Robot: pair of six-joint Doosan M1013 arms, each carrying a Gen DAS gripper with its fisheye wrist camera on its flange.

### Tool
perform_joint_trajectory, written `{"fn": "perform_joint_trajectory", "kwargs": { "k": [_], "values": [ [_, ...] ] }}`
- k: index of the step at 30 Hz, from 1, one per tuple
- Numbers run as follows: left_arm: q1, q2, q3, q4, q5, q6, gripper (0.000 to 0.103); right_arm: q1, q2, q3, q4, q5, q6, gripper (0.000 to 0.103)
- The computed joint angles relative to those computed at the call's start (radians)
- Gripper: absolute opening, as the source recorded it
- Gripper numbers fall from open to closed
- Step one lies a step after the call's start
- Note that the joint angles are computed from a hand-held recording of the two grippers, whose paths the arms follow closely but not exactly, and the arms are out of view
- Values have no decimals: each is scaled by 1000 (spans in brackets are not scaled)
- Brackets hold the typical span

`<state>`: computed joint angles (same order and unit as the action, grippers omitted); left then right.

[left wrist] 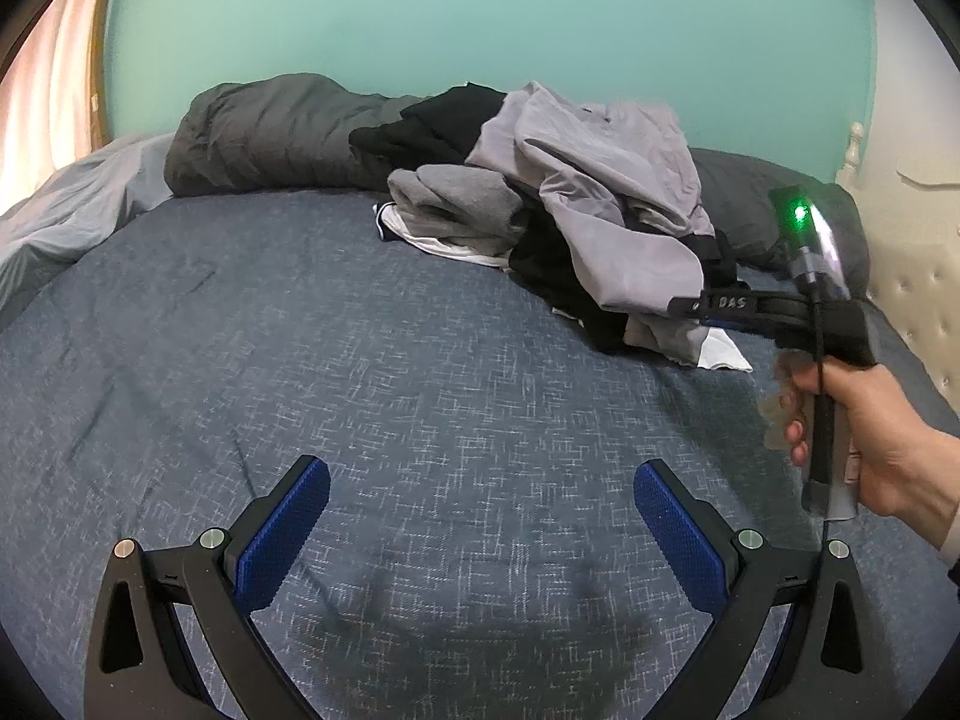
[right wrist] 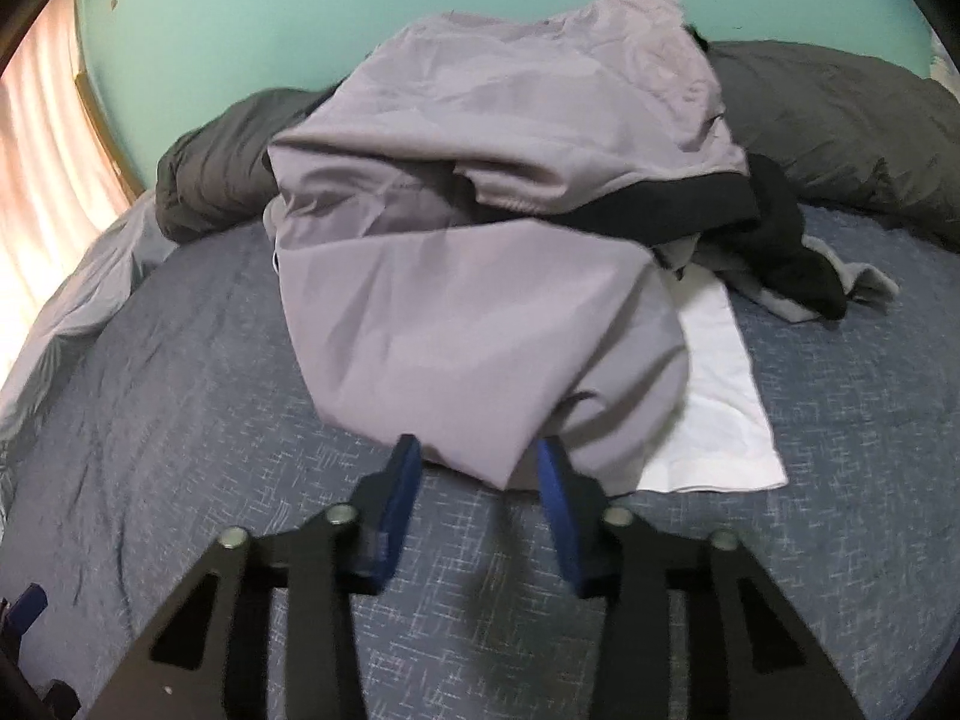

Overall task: Fold clothes
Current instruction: 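Close the right gripper on the grey jacket's hem and lift it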

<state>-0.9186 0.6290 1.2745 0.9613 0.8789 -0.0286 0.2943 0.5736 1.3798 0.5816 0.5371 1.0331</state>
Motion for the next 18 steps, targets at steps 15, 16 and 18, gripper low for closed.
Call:
{"fn": "perform_joint_trajectory", "kwargs": {
  "k": [15, 16, 18],
  "values": [
    [-15, -37, 47, 0, -5, -59, 103, -10, -91, 116, 269, -90, -371, 2],
    [-19, -43, 53, 1, -5, -68, 103, -16, -106, 132, 316, -82, -419, 2],
    [-29, -56, 64, 0, 0, -83, 103, -27, -146, 175, 409, -64, -523, 2]
  ]
}}
